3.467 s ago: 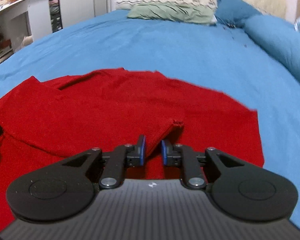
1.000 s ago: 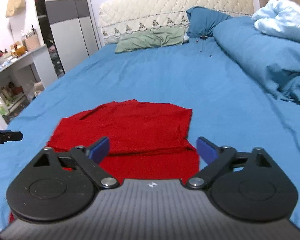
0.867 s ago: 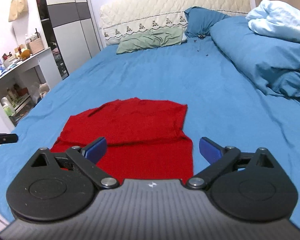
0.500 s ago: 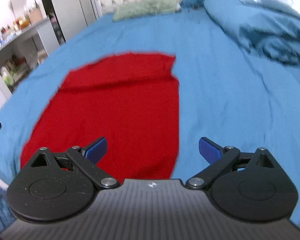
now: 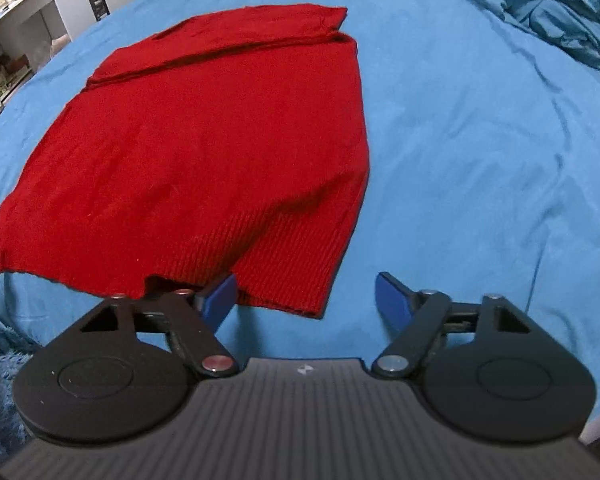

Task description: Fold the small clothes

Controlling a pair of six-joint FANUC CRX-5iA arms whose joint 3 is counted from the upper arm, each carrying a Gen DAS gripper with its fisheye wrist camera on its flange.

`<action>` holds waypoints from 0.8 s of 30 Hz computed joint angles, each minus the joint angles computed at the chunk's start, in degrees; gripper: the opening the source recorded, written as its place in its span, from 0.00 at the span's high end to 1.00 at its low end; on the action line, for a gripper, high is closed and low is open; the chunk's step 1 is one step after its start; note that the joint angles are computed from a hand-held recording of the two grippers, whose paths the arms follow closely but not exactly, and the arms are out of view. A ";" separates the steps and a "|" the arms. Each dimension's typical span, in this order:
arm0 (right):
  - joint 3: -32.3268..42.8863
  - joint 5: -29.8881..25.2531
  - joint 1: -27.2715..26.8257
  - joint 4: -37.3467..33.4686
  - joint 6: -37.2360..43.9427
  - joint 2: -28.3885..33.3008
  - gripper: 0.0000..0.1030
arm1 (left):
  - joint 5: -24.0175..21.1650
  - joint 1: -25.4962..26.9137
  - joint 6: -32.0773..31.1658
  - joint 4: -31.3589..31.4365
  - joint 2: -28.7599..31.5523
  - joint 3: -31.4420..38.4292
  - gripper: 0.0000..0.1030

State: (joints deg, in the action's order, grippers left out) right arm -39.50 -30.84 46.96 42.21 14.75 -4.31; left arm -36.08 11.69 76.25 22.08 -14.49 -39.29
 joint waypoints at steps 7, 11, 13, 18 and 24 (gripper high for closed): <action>0.99 2.97 -1.71 -0.81 -1.32 2.17 0.66 | 1.65 -1.84 2.07 -3.55 3.71 1.70 0.52; 1.60 1.05 -1.76 -4.07 2.59 1.18 0.78 | 1.38 -1.29 0.24 -3.40 3.51 1.44 0.63; 0.75 0.72 -2.00 -4.76 2.74 0.01 0.79 | 1.35 -1.12 -0.49 -3.16 3.69 1.45 0.66; -0.71 1.69 -2.50 -5.36 3.36 -1.50 0.79 | 0.60 -1.32 -0.10 -4.06 4.55 2.42 0.75; -0.01 1.96 -2.84 -7.54 4.79 -1.28 0.79 | -0.17 -1.20 -0.45 -3.56 4.67 2.76 0.87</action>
State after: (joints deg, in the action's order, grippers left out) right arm -39.51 -28.88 44.12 34.67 19.54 -5.58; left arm -36.25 10.49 75.80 18.53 -9.82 -36.53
